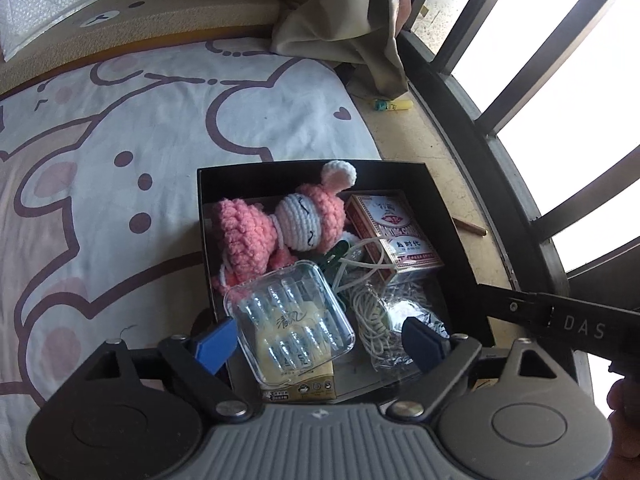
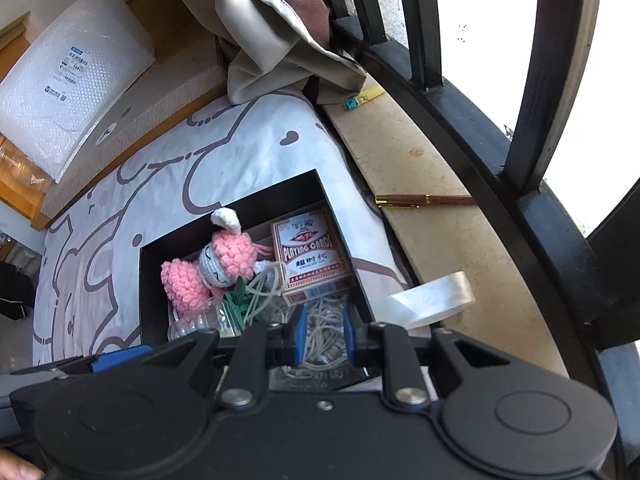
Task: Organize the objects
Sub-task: 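Lower the blister tray into the black box with the left tool while the right tool lowers the clip in, then open both tools and lift them up out of the black box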
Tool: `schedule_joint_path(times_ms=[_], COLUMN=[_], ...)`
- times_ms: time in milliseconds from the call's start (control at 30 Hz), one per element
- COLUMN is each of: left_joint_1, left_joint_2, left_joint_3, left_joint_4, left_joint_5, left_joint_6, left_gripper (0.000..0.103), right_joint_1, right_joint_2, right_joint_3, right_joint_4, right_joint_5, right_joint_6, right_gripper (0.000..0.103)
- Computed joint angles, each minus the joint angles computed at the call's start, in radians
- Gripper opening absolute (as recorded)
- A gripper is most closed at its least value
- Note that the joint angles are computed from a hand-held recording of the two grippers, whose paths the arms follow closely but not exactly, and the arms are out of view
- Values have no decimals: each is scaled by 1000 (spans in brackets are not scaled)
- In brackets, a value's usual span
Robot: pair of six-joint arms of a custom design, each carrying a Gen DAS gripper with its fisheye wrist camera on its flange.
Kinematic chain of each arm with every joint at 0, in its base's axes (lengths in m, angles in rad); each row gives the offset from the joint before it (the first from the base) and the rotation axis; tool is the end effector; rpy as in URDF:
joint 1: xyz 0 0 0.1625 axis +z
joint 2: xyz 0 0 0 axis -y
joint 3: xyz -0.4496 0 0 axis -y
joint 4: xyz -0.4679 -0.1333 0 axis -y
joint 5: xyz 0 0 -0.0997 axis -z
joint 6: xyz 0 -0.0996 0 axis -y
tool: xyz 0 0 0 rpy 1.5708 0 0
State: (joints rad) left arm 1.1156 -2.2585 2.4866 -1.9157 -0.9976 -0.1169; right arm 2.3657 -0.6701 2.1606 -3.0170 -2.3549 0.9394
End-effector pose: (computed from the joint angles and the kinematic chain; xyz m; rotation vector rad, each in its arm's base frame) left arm 0.0455 -0.3331 0.3326 0.3936 2.5710 -0.3621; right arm 0.3913 -0.2957 -0.0995 -0.1576 -2.4942 0.7520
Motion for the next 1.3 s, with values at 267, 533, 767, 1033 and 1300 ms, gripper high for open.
schedule_joint_path(times_ms=[267, 533, 767, 1033, 1300], left_joint_1=[-8, -16, -39, -97, -171], left_joint_2=[-19, -48, -91, -171, -265], left_joint_3=[-6, -15, -16, -17, -32], left_joint_4=[12, 23, 14, 41, 145], left_joint_5=[6, 17, 54, 121, 148], left_joint_6=[-7, -12, 1, 43, -17], left_gripper=[89, 89, 89, 89, 89], right_joint_1=[10, 42, 87, 136, 193], right_joint_2=[-4, -8, 4, 19, -4], right_joint_3=[-5, -19, -46, -73, -76], right_joint_4=[21, 51, 33, 32, 150], right_joint_5=[-6, -22, -70, -118, -172], right_joint_6=[8, 19, -24, -37, 38], right_gripper=[21, 22, 23, 26, 36])
